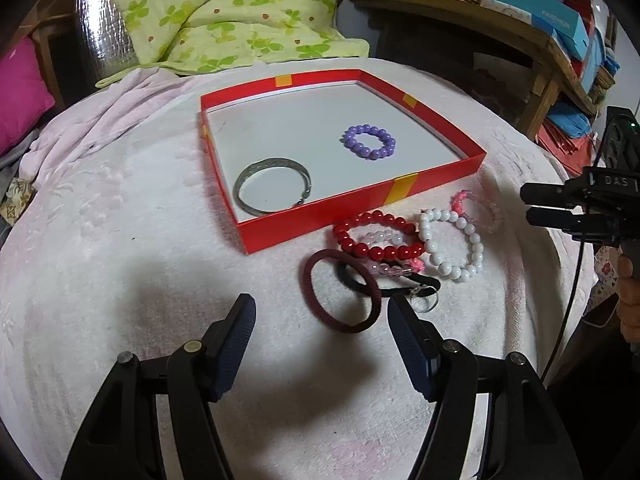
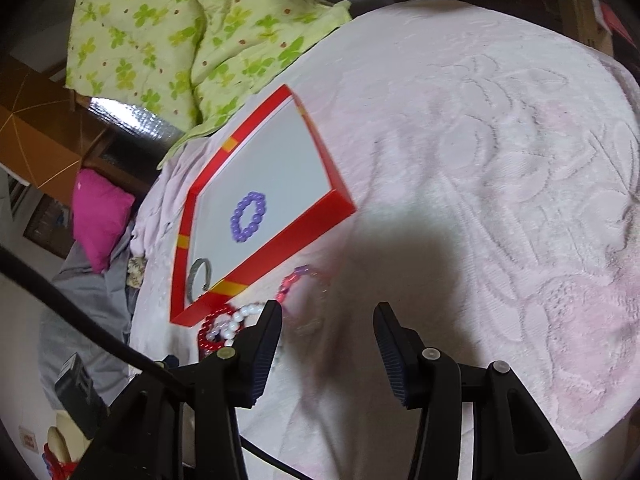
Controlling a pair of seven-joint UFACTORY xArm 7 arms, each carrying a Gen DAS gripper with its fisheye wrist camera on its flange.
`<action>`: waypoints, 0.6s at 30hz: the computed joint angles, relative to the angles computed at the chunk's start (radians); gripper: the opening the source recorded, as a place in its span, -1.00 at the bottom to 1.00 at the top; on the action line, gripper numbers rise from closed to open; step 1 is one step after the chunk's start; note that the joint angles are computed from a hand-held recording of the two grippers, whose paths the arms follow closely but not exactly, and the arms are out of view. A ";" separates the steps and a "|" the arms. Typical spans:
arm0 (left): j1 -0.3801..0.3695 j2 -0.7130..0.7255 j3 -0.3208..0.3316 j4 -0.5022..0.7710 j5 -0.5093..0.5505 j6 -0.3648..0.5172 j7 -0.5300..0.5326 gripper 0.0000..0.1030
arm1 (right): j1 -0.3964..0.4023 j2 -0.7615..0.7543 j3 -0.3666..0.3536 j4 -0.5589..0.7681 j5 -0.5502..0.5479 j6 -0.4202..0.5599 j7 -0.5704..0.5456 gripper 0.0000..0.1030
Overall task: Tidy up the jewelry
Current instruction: 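Open both tools and withdraw them from the box toward the remaining bracelets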
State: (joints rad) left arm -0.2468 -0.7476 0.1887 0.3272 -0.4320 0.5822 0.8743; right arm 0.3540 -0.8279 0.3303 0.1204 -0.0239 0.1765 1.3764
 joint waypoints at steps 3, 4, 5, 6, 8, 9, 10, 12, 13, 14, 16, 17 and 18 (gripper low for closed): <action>0.000 0.012 -0.001 0.003 -0.003 -0.002 -0.001 0.34 | 0.001 0.011 -0.006 -0.005 0.000 -0.030 -0.004 -0.20; -0.001 0.019 0.000 0.006 -0.004 -0.001 -0.001 0.34 | 0.006 0.019 -0.010 -0.003 -0.002 -0.044 -0.013 -0.20; -0.002 0.025 0.003 0.009 -0.007 0.005 0.000 0.34 | 0.013 0.037 -0.018 0.006 -0.006 -0.062 -0.031 -0.20; -0.005 0.029 0.008 0.012 -0.012 0.012 0.004 0.34 | 0.016 0.048 -0.016 0.013 -0.007 -0.069 -0.039 -0.20; -0.008 0.032 0.010 0.015 -0.021 0.022 0.011 0.34 | 0.029 0.077 -0.023 0.029 -0.007 -0.085 -0.062 -0.26; -0.011 0.031 0.012 0.016 -0.026 0.030 0.017 0.34 | 0.040 0.096 -0.032 0.035 -0.003 -0.102 -0.075 -0.29; -0.011 0.029 0.012 0.016 -0.031 0.036 0.021 0.33 | 0.056 0.117 -0.045 0.039 0.003 -0.126 -0.089 -0.32; -0.013 0.029 0.013 0.018 -0.041 0.049 0.029 0.31 | 0.082 0.161 -0.062 0.054 0.017 -0.154 -0.113 -0.32; -0.012 0.032 0.011 0.019 -0.045 0.055 0.030 0.30 | 0.083 0.173 -0.058 0.061 0.022 -0.152 -0.119 -0.32; -0.012 0.036 0.012 0.022 -0.051 0.061 0.031 0.24 | 0.088 0.189 -0.057 0.071 0.026 -0.145 -0.127 -0.32; -0.011 0.051 0.012 0.029 -0.062 0.074 0.032 0.06 | 0.108 0.229 -0.072 0.084 0.042 -0.157 -0.141 -0.32; -0.009 0.061 0.011 0.034 -0.067 0.082 0.032 0.02 | 0.114 0.247 -0.075 0.093 0.050 -0.157 -0.146 -0.32; -0.007 0.070 0.008 0.038 -0.073 0.087 0.030 0.01 | 0.114 0.271 -0.074 0.110 0.056 -0.144 -0.149 -0.32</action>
